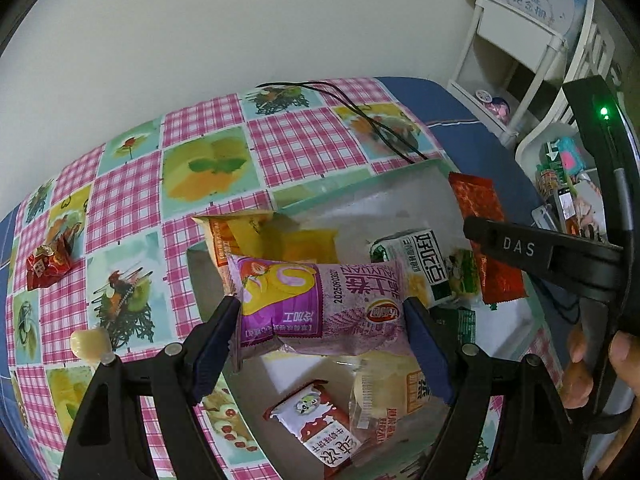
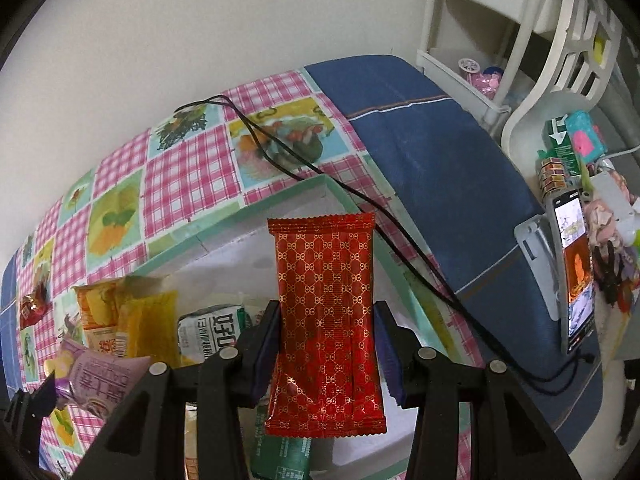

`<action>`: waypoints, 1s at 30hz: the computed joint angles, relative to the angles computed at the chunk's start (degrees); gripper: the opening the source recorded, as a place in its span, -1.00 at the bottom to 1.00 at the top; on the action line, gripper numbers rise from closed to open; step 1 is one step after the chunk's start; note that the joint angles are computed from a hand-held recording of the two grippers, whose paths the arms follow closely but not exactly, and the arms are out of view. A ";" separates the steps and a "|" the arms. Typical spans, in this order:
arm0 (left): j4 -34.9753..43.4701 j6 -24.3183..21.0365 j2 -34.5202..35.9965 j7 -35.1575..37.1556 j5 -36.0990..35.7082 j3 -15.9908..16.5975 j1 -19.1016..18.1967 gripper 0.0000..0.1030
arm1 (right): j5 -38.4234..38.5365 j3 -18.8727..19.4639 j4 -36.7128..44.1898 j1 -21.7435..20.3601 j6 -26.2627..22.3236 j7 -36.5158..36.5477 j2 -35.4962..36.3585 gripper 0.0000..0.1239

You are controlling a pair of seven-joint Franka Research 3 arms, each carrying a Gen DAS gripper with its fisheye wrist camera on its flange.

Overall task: Organize snacks
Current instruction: 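Carry the red packet in the right gripper while the left carries the purple packet to the tray, then open the right gripper over the tray while the left releases the purple packet into it, then withdraw both grippers from the tray toward the last snacks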

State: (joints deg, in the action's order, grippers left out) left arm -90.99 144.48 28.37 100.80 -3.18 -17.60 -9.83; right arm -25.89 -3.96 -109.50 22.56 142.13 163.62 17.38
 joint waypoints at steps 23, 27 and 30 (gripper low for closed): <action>4.83 -1.68 1.64 -6.95 1.08 4.25 1.41 0.88 | -0.91 0.42 6.96 1.77 -3.13 -2.53 2.51 0.08; 7.91 -2.63 3.36 -13.82 4.48 7.65 2.89 0.88 | -0.15 1.37 14.19 3.47 -0.89 -6.09 6.89 0.08; 9.33 -3.08 4.17 -18.19 8.87 10.34 3.98 0.88 | 2.73 2.09 21.83 5.15 -0.20 -9.93 12.10 0.08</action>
State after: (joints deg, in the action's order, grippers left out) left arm -81.67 141.40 32.54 82.61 5.69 -7.26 -5.85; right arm -23.16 -1.87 -87.67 27.71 141.93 153.69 29.47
